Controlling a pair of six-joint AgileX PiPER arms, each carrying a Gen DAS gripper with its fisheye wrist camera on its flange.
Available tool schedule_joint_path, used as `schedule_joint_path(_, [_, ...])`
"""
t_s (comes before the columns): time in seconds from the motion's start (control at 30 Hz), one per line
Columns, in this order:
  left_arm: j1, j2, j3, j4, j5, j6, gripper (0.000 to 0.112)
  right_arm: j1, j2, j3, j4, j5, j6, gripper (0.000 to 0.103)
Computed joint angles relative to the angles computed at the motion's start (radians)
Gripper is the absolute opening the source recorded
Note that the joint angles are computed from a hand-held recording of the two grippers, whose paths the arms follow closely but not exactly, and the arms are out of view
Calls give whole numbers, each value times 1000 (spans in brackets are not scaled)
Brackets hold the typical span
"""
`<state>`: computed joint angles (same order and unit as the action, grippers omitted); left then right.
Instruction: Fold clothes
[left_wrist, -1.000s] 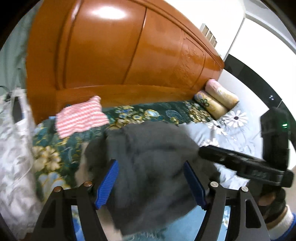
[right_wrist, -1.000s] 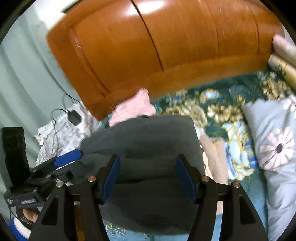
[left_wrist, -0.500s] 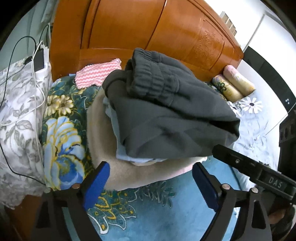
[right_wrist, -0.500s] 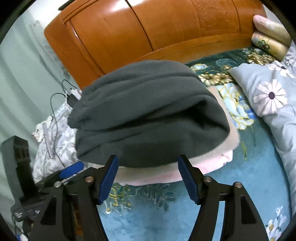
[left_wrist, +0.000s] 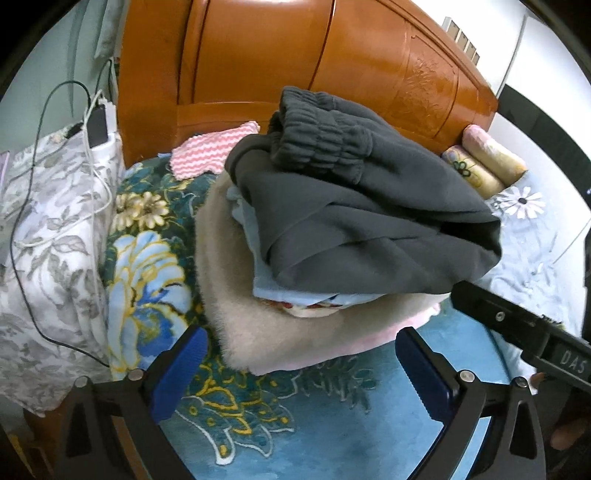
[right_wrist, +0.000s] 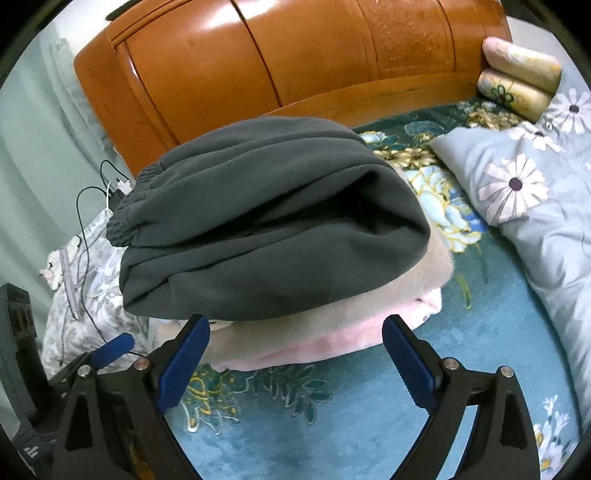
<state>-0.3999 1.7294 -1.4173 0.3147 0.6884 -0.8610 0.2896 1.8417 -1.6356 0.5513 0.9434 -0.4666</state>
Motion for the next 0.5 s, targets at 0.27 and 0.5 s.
schedule_joint_path(0.27, [15,-4,31,-46,-10,-21,103,36,-48,83,-55,-124,-54,95])
schedule_joint_path(0.5, [9,-8,43,14,0,-108,103,48,-44,90,-108,-140,-3,95])
